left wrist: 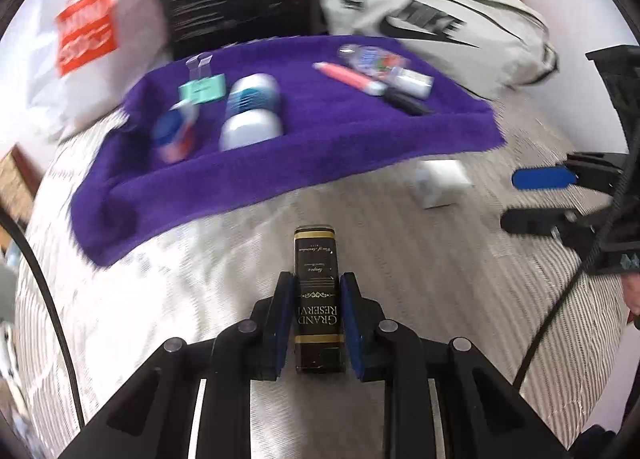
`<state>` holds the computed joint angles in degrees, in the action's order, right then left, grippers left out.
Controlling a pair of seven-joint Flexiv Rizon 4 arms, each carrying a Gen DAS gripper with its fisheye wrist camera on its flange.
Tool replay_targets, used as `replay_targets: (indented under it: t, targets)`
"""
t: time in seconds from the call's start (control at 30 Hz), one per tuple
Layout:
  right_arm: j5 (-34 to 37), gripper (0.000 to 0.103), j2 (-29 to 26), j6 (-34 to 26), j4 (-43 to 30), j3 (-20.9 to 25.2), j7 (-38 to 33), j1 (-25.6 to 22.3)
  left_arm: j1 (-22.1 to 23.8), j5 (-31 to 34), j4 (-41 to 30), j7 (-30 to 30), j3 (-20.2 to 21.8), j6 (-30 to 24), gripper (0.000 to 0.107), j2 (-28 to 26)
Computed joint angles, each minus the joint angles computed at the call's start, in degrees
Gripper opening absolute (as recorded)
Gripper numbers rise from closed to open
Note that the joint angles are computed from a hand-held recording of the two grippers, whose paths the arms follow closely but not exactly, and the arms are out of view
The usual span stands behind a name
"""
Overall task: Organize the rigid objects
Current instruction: 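Grasp the white charger plug with the right gripper, then carry the Grand Reserve bottle and charger plug over the purple towel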
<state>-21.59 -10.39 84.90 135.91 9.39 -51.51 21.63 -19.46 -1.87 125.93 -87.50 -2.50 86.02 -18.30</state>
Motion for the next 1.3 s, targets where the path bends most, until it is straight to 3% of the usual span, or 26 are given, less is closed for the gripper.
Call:
replay_targets:
  t: [0.1,0.27,0.4,0.47,0.5,0.57,0.6,0.83,0.9,1.1,1.2,1.3]
  targets:
    - [-4.63,0.061,-2.87,0.77,-2.66,-3.00,0.38,1.62,1.36,-0.84,1.78,0.16,-0.12,0.23,0.023,1.35]
    - [-4.37,0.061,-7.89,-2.22,-8.56,-1.93,-5.19,0.94,7.32,-7.25,5.31,3.74,-6.95,4.29,0.023,1.71]
    - [-4.55,0.060,-9.61,-2.69,-10.29,-2.19,-8.48,1.74,6.05,-7.38,4.74,3.96,-5.70,4.23,0.023,1.23]
    - [-7.16,0.059,-9.77,-1.78,-9.97,-5.08,-7.50,4.15,6.23,-7.74,4.85,4.25,-5.92,4.14,0.023,1.34]
    - [-8.28,0.056,-9.93,-1.02,-9.90,-6.05,-7.23,4.93,6.53,-8.06,4.98,4.49,-6.28,4.16,0.023,1.41]
    - [-5.96,0.040,-10.49,-0.35,-10.68,-4.09,-8.74,3.76,7.06,-8.69,5.23,4.96,-6.89,4.19,0.023,1.53]
    - [-6.33,0.035,-10.49,-0.39,-10.72,-4.43,-7.91,4.03,6.61,-8.51,5.06,4.92,-6.40,4.00,0.023,1.52]
    - [-2.43,0.034,-6.82,-3.65,-7.78,-2.78,-5.44,3.02,1.78,-5.22,3.37,2.00,-0.75,3.00,0.023,0.94]
    - [-5.96,0.035,-4.62,-4.25,-4.75,-6.10,0.59,5.14,0.99,-3.99,2.77,1.18,0.29,2.39,0.023,0.80]
    - [-14.46,0.036,-2.64,-3.14,-1.29,-6.51,5.09,4.18,1.61,-3.10,2.57,0.67,-0.07,1.83,0.023,0.96]
    - [-11.99,0.036,-2.80,-4.48,-2.06,-3.34,1.88,1.79,0.69,-1.93,2.07,-0.72,1.02,1.60,0.023,0.82]
    - [-12.25,0.035,-2.75,-3.74,-1.73,-3.39,1.57,1.60,2.32,-2.88,2.73,-0.26,-0.87,2.91,0.023,0.69]
